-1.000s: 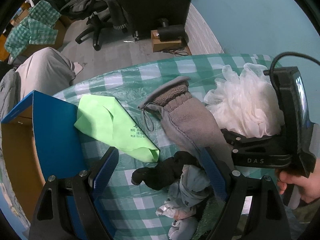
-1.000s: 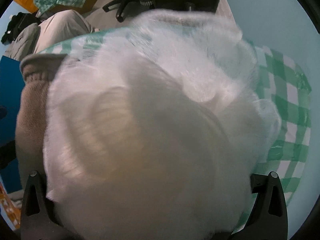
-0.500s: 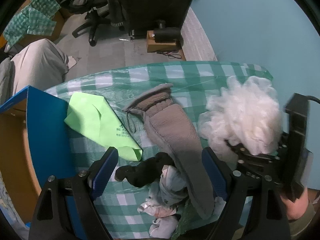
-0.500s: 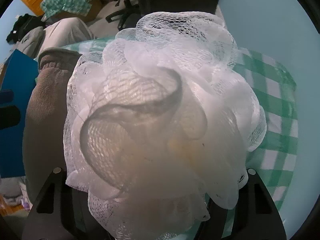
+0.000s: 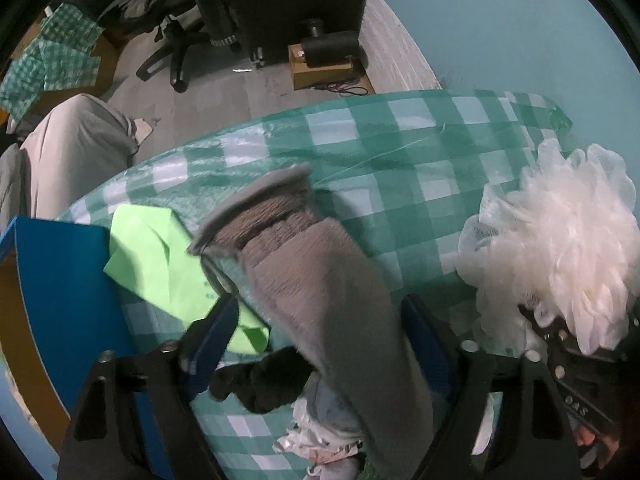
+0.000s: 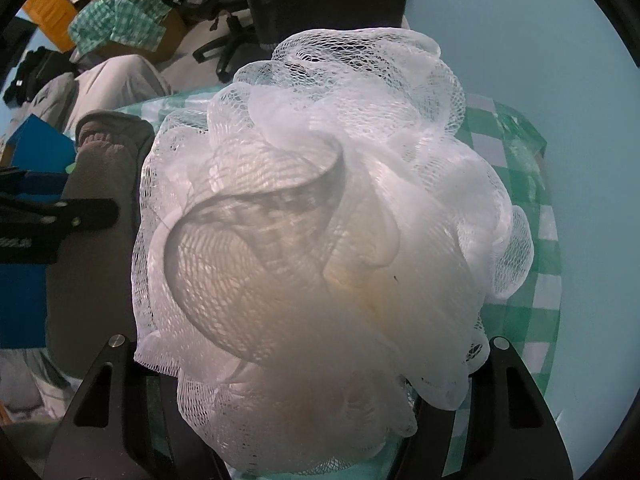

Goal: Organize soft objects
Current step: 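Lift the bath puff with the right tool while the left tool carries the grey sock toward the box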

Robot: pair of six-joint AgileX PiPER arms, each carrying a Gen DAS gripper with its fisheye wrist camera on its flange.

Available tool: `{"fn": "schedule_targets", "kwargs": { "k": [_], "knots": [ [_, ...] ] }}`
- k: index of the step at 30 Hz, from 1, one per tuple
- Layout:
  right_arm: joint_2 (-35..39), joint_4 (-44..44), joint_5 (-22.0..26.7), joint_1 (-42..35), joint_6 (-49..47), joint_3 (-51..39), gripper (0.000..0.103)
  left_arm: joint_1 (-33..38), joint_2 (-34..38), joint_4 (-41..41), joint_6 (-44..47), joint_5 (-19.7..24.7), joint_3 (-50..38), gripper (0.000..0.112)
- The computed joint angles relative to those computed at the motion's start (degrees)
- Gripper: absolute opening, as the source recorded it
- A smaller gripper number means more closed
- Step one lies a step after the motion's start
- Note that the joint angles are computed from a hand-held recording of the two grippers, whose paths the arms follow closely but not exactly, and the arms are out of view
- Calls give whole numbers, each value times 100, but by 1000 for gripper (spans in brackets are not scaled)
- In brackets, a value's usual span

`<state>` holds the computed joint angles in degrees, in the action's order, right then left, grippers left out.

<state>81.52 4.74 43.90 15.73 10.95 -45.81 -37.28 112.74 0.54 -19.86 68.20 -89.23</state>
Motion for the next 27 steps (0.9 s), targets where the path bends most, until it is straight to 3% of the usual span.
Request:
{"fn": "schedule_targets", "kwargs": {
  "k": [5, 9, 27],
  "knots": [
    [-57, 25, -22, 51, 127, 52, 64, 66, 66, -317, 276, -84, -55, 35],
    [-172, -27, -10, 116, 248, 127, 64, 83, -164, -554, 472, -266, 97, 17],
    [-991, -349, 438, 367, 706, 131, 64, 376, -1667, -1267, 874, -460, 774, 15]
  ]
}}
